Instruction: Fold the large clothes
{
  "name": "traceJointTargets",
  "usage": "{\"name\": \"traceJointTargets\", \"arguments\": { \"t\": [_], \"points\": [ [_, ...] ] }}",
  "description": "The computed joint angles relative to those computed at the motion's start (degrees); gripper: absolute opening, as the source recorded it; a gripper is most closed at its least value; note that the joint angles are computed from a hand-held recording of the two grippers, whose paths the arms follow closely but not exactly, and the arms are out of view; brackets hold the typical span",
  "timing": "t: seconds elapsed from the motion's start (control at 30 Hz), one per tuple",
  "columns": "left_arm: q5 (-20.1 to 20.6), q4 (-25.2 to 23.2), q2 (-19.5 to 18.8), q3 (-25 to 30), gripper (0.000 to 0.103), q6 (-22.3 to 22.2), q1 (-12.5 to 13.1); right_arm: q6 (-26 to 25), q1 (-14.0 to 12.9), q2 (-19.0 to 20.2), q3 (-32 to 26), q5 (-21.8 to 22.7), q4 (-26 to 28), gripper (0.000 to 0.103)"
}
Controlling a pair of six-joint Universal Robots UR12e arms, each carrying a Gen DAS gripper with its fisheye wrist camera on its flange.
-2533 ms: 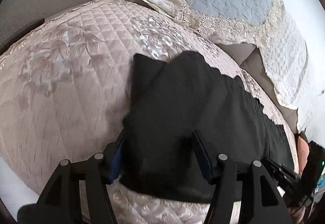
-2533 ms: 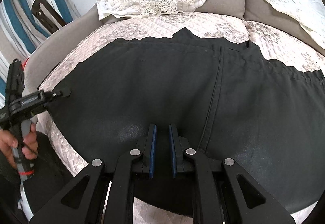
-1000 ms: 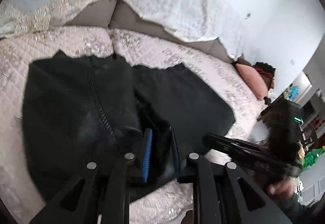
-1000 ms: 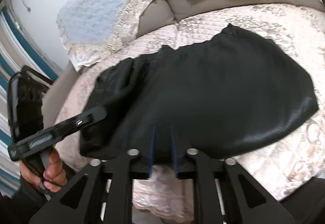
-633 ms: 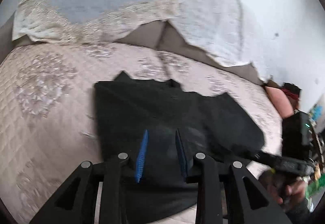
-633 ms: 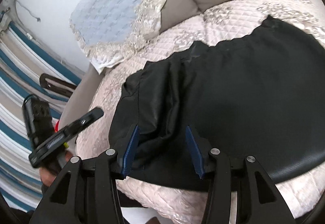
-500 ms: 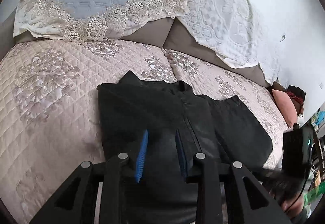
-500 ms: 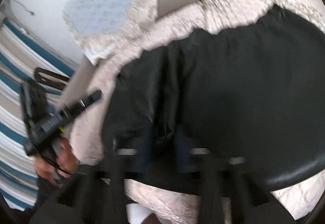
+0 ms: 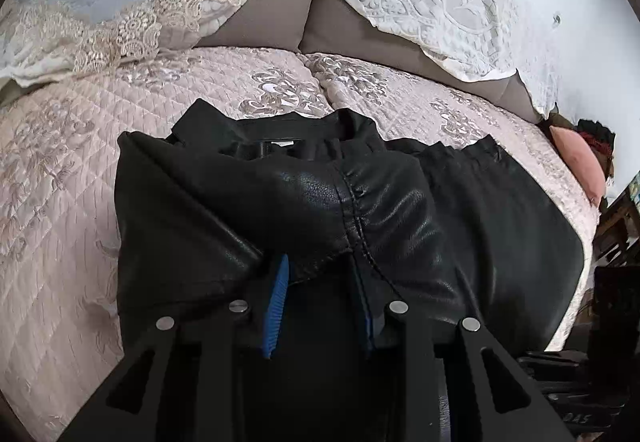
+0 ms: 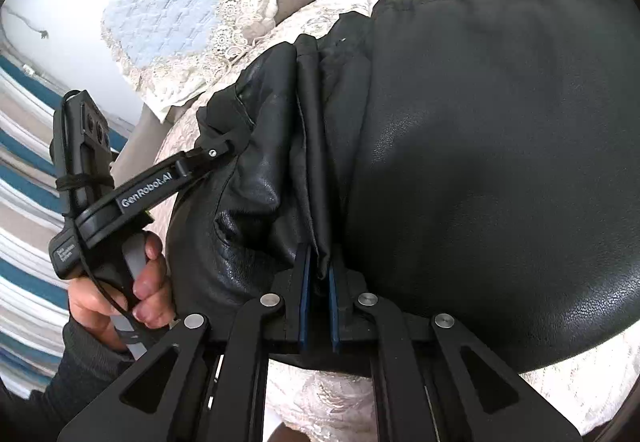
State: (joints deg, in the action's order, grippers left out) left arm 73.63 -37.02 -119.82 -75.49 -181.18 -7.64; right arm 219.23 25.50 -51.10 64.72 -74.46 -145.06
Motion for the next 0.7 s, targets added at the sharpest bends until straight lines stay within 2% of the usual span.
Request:
{"name": "traceJointTargets", "arguments": {
  "t": [0.13,0.2,0.27,0.37,0.47,0.6,0.67,0.7],
  "points": [
    [1.3,1.0,-0.1,-0.3,0.033,-0.1,-0.2,-0.9,0.1,-0.4,0.4,-0.3,0.0,0.006],
    [2.3,0.6,0.1,-0.1,0.033,0.6,-0.5,-2.4,0.3,0.1,-1.6,-0.6,2.2,0.007],
    [4.1,-0.5,0.6,0.3,0.032,2.1,-1.0,-3.5,0.7,-0.7,-2.1,-3.1,3.2,0.013],
    [1.1,0.9,1.7,0.1,0.032,2.6,-0.9,-4.6,1.1,-2.8,-0.1,-7.5,0.6,0.014],
    [2.0,1.8,0.9,1.8,0.032,3.0,-1.6,-3.2,1.0,-4.4,1.8,-10.3,0.2,0.014],
    [0.3,-2.1,-1.5,4.7,0.032,2.1,-2.2,-0.6,0.7,-6.6,5.2,-12.5,-0.4,0.014],
    [2.8,-3.4,-2.3,5.0,0.032,3.1,-3.0,0.7,0.6,-7.9,7.4,-13.2,-0.7,0.014],
    [3.4,-2.0,-2.2,4.2,0.032,3.2,-3.2,1.4,0.6,-8.5,8.2,-13.6,-0.7,0.014]
  ]
}}
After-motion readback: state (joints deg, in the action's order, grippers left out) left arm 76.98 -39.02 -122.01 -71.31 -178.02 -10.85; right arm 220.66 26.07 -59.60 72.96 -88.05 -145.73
